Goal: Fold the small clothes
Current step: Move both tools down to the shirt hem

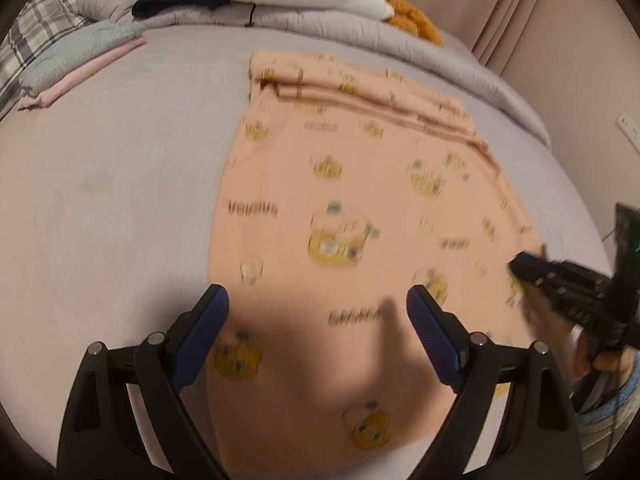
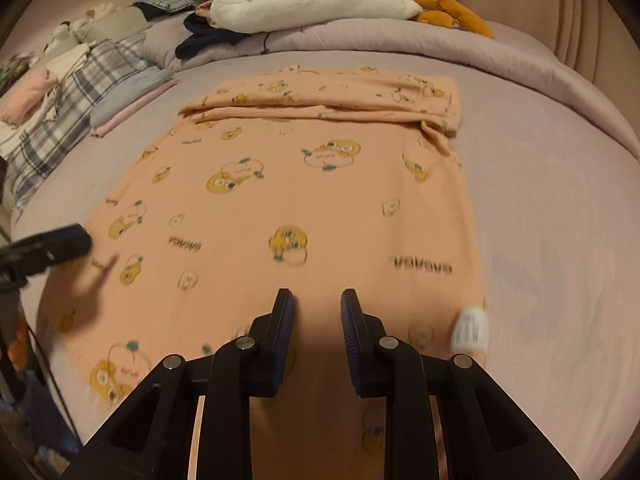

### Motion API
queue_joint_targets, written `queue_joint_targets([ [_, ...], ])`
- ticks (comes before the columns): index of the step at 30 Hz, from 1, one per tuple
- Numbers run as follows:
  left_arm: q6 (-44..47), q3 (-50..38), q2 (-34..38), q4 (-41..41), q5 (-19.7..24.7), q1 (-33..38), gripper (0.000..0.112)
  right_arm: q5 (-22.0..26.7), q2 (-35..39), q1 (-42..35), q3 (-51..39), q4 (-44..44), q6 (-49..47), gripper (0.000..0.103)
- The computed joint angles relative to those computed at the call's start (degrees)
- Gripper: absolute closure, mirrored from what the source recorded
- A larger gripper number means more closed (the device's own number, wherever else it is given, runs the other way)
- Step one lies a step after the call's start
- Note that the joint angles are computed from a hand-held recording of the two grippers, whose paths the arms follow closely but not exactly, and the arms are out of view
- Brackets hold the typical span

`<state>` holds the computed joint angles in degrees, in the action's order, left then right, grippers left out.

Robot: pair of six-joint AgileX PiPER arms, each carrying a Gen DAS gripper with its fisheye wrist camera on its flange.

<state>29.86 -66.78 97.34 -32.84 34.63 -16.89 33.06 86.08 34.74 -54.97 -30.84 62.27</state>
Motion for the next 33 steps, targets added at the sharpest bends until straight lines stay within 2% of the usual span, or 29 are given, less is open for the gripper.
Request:
queue_joint_targets([
  [3, -1.67, 3.66, -2.19, 4.50, -2.99, -1.20, 0.021, 0.12, -2.20, 2.15, 2.78, -2.14, 4.41, 0.079],
  [5, -3.48, 5.12, -2.96, 7.33, -3.10, -1.46, 0.020, 0.07, -3.48, 3.73, 4.63, -4.39, 8.35, 0.079],
  [11, 0.94, 9.44, -6.02, 3.42, -2.99, 0.79, 0.019, -0.11, -7.18, 8.86, 10.32, -12.71, 23.29, 0.078],
  [17, -1.84, 9.66, -7.44, 4.15, -0.41, 1.34, 0.019, 3.79, -7.95, 12.56, 9.31, -10.69, 22.64, 0.071],
  [21, -1.95, 8.82, -7.74, 1.44, 2.90, 3.38, 0.019, 4.30, -9.44, 14.31, 9.87, -9.60, 23.73, 0.065],
  [24, -0.24, 7.90, -7.73, -2.30, 5.92, 6.00, 0.019, 2.19, -12.57, 13.76, 11.56, -9.01, 24.80, 0.065],
  [25, 0.47, 7.47, -7.52, -3.64, 6.83, 7.00, 0.019, -0.03, -14.83, 12.28, 13.03, -8.63, 25.07, 0.064],
  [27, 0.56, 6.59, -6.97, -4.61, 8.10, 8.32, 0.019, -3.26, -18.41, 9.41, 15.69, -8.78, 27.76, 0.049],
  [28, 0.72, 6.26, -6.76, -5.18, 8.69, 8.97, 0.019, -4.79, -19.92, 7.71, 16.97, -8.69, 28.92, 0.045],
  [31, 3.83, 4.97, -5.42, -10.61, 13.13, 12.48, 0.019, -10.96, -23.95, -0.17, 21.05, -1.40, 24.75, 0.043],
  [33, 5.31, 3.85, -4.17, -13.04, 16.49, 14.42, 0.019, -11.88, -25.71, -4.04, 22.98, 4.02, 20.94, 0.043],
])
